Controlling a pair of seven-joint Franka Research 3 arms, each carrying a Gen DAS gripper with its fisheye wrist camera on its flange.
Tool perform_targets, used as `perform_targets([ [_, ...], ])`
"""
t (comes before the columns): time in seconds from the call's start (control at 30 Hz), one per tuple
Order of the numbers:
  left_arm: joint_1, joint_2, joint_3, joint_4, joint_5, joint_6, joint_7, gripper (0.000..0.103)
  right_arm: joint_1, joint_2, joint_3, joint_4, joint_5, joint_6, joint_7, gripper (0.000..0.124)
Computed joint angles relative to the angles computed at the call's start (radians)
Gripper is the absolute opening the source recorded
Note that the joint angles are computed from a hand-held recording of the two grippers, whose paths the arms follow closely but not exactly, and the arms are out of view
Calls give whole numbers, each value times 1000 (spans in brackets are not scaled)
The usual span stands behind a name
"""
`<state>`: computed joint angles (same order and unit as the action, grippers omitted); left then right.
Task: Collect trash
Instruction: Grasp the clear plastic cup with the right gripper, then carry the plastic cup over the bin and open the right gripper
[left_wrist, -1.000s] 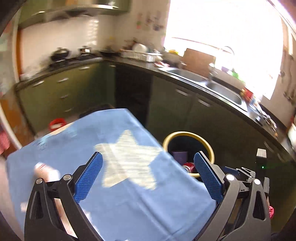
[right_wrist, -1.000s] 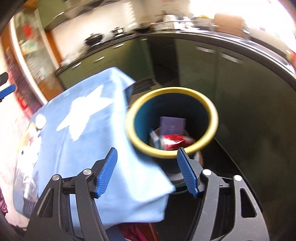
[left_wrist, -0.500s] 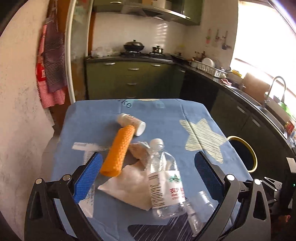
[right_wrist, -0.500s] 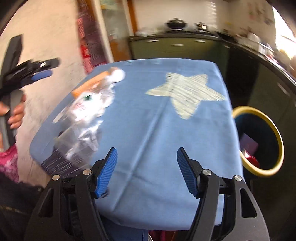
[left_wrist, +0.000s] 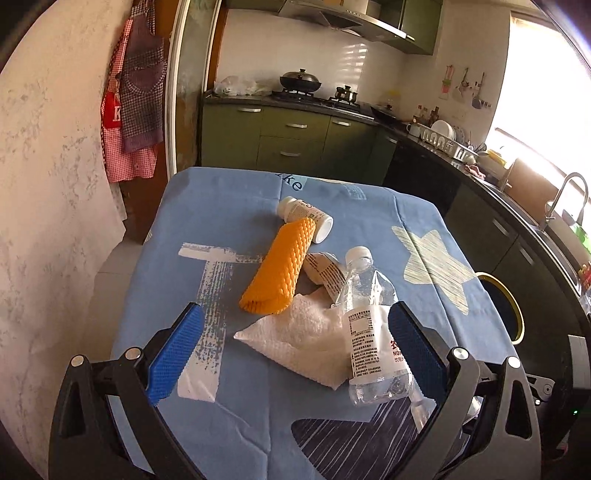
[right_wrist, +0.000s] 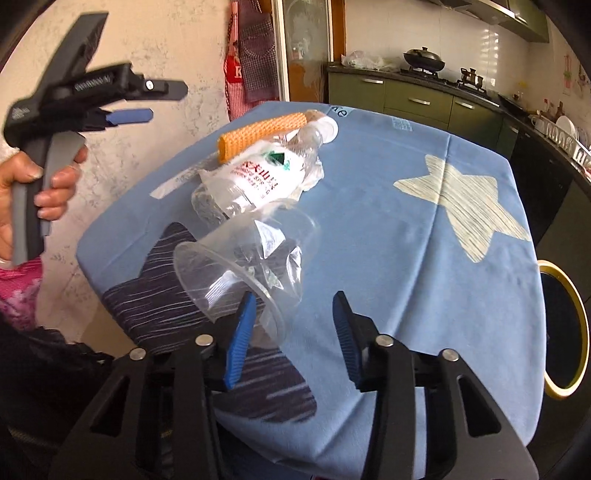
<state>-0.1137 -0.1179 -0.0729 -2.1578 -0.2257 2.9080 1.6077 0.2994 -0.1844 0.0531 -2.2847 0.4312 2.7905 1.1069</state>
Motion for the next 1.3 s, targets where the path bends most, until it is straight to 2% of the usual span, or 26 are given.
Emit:
perform_targets([
  [0.17, -5, -2, -1, -6, -3, 1, 11, 98, -25, 46, 36, 6, -113, 95, 117, 38],
  [0.2, -7, 0, 0, -5, -9, -1, 15, 98, -19, 51, 30, 9, -103, 105, 116, 31],
  [0.23, -8, 4, 0, -2, -13, -3, 18, 98, -10, 55, 21, 15, -80, 104, 102, 12],
  [0.27, -8, 8, -1, 3, -13, -7, 18, 98, -6, 58, 17, 20, -68, 104, 98, 8],
  [0.57, -1, 20, -13, 11, -15, -13, 21, 98, 2, 17, -18, 0, 40, 112, 53, 6],
  [0.67, -3, 20, -15, 13, -15, -17, 29, 98, -25, -8, -17, -19, 27, 130, 94, 6],
  [0.73, -3, 19, -19, 13, -7, -20, 30, 98, -70, -30, -7, -36, -23, 156, 168, 6],
  [0.87, -5, 21, -27, 13, 24, -20, 17, 98, -335, -77, 108, -70, -325, 200, 537, 6],
  [0.97, -11, 34, -29, 26, 18, -31, 30, 98, -542, -78, 187, -40, -548, 139, 802, 6],
  [1.0, -11, 38, -30, 29, 15, -35, 33, 98, -586, -67, 197, -20, -607, 104, 864, 6],
  [1.17, -7, 59, -41, 51, 4, -59, 44, 98, -628, 49, 140, 96, -732, -28, 984, 6],
  [1.3, -4, 63, -50, 57, 4, -68, 44, 98, -607, 146, 86, 186, -790, -105, 1037, 6],
])
